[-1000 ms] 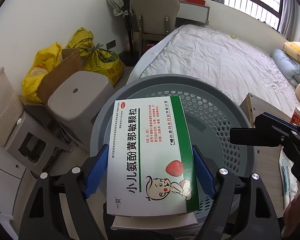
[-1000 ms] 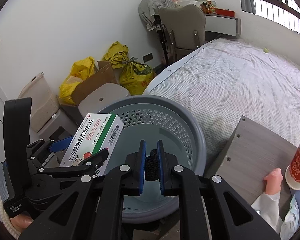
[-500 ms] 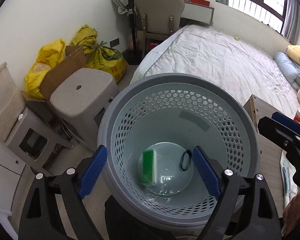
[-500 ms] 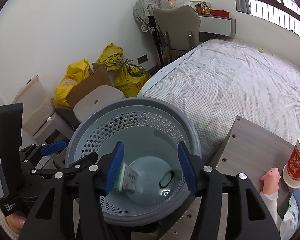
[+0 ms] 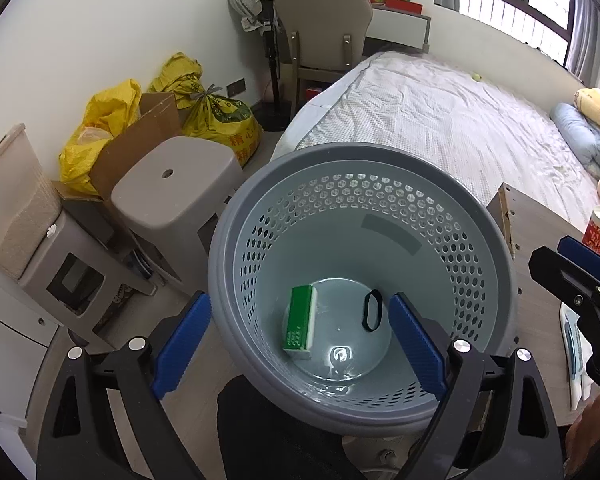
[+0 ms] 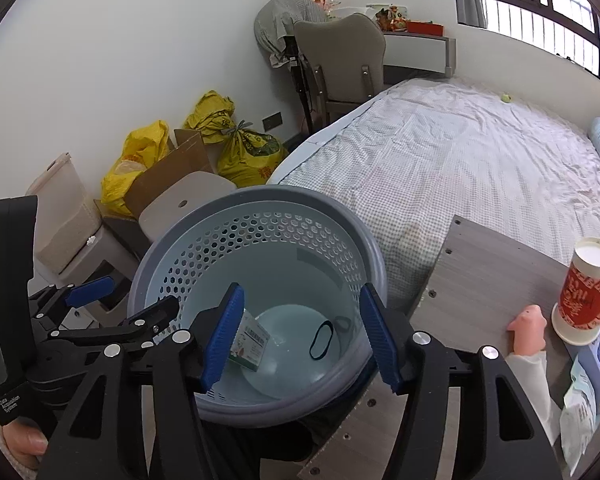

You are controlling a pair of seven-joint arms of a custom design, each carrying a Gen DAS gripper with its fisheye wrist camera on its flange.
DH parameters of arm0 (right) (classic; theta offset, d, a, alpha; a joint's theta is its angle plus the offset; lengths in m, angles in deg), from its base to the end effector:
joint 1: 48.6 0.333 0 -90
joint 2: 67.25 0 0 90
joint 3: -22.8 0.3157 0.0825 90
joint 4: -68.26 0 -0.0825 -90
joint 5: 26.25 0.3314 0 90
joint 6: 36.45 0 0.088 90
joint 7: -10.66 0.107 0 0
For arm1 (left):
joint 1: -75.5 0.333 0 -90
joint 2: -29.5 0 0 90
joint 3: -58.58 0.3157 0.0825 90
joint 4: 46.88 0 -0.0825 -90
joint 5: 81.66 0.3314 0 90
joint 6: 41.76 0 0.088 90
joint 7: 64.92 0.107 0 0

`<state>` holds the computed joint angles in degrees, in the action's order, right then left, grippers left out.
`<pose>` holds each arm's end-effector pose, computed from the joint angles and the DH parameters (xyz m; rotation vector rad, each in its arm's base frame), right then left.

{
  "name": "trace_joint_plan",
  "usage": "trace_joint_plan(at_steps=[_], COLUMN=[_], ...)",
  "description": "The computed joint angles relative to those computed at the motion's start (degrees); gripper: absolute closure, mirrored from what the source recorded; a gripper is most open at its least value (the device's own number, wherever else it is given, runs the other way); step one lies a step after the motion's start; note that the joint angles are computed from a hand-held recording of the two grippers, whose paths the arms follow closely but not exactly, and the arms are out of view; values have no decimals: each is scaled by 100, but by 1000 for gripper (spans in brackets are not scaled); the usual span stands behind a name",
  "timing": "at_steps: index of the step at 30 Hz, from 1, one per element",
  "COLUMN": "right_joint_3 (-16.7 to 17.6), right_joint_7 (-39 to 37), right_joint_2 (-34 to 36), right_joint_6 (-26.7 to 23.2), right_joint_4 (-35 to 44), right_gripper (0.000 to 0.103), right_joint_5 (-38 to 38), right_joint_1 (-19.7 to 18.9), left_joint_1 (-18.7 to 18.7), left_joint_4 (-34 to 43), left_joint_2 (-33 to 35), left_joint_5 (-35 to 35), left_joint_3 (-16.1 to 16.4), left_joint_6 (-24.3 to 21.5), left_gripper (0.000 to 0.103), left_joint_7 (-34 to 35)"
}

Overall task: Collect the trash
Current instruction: 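Move both tools back over the table toward the paper cup and tissue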

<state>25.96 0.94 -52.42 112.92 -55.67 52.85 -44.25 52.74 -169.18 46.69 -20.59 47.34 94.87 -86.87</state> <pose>0.5325 0.0484 0.3219 -2.1304 1.0131 -0.1929 0.4511 -0.2906 0.3063 -2.2168 1.2398 -0.3735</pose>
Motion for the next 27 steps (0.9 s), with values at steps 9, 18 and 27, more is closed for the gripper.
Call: trace_joint_plan(at_steps=[9,18,27], right_joint_3=[-223,-519,-676], right_joint_7=[-366,-304,80], right_joint_2=[-167,-62,418], right_joint_6=[-44,-91,117], right_joint_4=[-210,-73,528], right_gripper=[37,37,37], right_joint_5=[385,413,234], right_joint_1=[-261,-767,-1384], left_joint_1=[-174,-398,-777], left_joint_4=[147,794,2206], left_joint_2=[4,404,1310], left_joint_5=[-64,-92,-249], left_joint_3=[-99,-107,32], left_joint_6=[-254,-251,-106], left_gripper=[11,11,11], left_joint_7=[72,326,1100])
